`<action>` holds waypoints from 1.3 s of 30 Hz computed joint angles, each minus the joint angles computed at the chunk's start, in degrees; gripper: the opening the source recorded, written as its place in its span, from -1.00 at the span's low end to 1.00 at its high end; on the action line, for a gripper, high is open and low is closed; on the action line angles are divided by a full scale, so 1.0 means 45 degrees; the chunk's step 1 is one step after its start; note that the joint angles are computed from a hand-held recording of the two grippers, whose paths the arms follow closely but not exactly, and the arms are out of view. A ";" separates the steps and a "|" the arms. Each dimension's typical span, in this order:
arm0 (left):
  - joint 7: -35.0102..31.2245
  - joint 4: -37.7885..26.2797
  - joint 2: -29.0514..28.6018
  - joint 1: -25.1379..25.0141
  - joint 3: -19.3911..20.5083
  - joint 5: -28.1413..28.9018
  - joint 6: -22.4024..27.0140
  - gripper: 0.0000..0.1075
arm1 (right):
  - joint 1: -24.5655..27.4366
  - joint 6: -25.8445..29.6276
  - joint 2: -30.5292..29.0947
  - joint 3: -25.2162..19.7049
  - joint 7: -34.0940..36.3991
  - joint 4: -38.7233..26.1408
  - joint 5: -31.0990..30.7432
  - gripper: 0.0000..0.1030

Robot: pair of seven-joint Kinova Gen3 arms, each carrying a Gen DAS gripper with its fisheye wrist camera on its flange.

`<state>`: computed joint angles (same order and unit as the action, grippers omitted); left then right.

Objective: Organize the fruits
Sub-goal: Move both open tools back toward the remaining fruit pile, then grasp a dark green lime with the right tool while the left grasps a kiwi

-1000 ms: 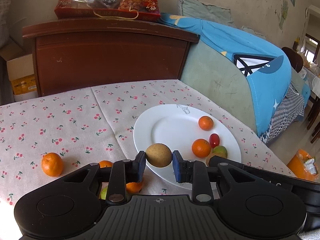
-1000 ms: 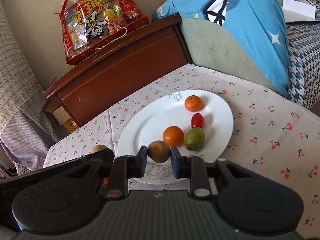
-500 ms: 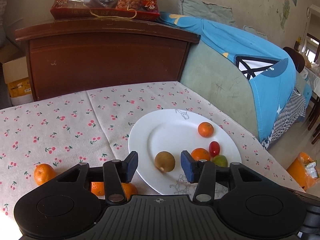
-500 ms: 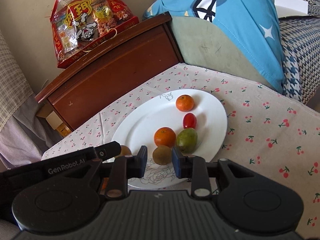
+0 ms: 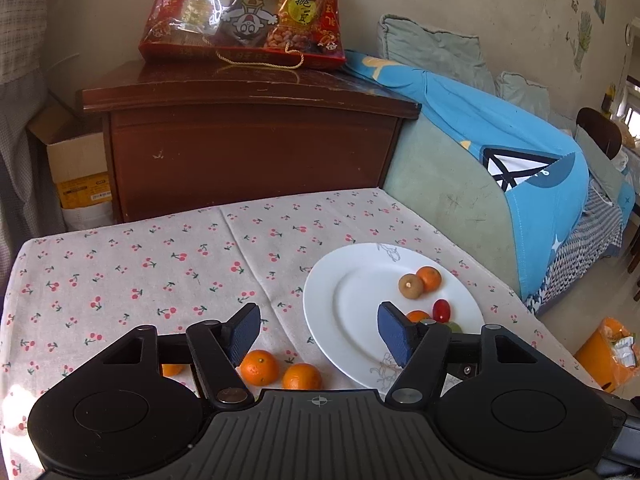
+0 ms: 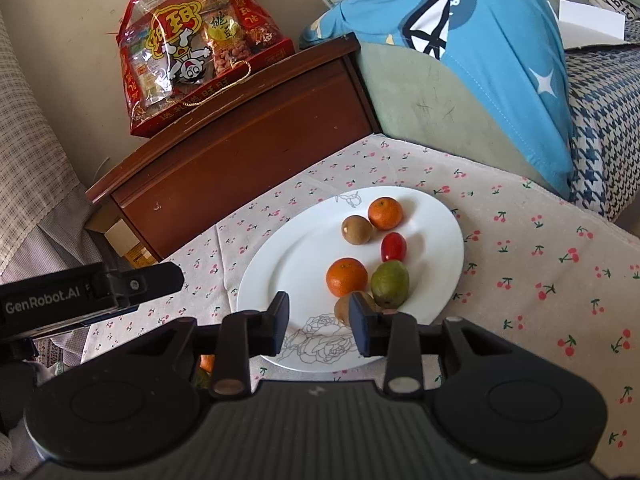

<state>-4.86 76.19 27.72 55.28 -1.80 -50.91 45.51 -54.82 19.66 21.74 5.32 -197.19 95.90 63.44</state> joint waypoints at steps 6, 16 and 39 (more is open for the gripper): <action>0.1011 0.0705 -0.0659 0.0156 0.0021 -0.0222 0.0860 0.26 | 0.0111 -0.0075 -0.0113 -0.0326 0.0927 0.0008 -0.0414 -0.32; 0.3073 0.2174 -0.1489 -0.0207 0.0948 -0.1064 0.1577 0.28 | 0.0127 -0.0380 -0.0103 -0.0710 0.3844 -0.0208 -0.2492 -0.32; 0.3975 0.3243 -0.1587 -0.0874 0.1666 -0.0147 0.2386 0.28 | 0.0288 -0.1314 0.1373 -0.0998 1.0057 -0.1784 -0.7267 -0.33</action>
<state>13.02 90.78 20.58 51.34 5.70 -51.57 56.25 -53.53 13.75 27.92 0.83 -151.94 87.87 30.74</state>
